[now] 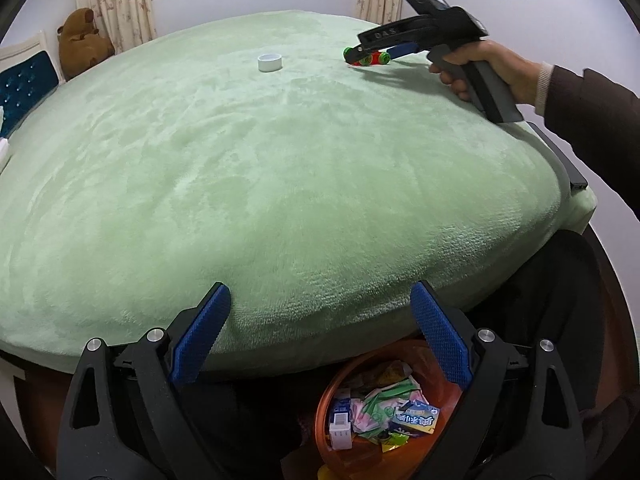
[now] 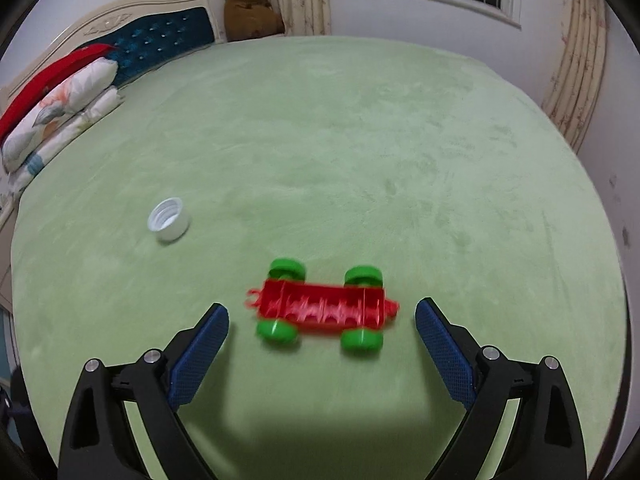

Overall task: Collect trash
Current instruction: 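Grasp the red toy car with the right tool and lift it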

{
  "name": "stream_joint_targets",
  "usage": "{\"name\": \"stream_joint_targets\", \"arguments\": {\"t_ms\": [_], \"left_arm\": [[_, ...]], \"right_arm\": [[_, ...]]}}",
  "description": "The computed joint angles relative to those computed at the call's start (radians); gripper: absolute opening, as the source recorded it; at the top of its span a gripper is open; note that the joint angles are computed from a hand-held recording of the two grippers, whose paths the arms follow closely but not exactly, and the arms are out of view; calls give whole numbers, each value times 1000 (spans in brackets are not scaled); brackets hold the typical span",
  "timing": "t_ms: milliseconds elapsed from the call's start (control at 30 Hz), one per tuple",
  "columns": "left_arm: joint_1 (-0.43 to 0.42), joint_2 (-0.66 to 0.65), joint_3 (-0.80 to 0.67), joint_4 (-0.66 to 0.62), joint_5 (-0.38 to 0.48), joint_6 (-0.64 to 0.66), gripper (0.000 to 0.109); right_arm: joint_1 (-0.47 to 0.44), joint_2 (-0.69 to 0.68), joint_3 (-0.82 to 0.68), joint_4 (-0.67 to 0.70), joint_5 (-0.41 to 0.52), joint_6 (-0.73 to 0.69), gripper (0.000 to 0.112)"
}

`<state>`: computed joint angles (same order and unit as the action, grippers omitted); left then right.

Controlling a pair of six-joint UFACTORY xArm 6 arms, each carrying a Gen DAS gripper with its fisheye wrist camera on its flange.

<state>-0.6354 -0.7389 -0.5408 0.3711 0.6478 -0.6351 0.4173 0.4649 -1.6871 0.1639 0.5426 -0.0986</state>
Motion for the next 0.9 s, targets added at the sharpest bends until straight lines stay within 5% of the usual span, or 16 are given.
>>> {"name": "stream_joint_targets", "arguments": {"t_ms": [200,400,600,900], "left_arm": [[3,11,-3,1,-1,6,89],[6,25,-14,-5,0,-3,89],[14,22,-21,-35,9,9,89],[59,81,-103,17,5,-10,89]], "right_arm": [[1,44,-47,-25,21,50,94],[5,32,-23,-71,-9,94,75],[3,-10,45,-34,-74,81,74],[24,-210,317,241,-264,-132,74]]}}
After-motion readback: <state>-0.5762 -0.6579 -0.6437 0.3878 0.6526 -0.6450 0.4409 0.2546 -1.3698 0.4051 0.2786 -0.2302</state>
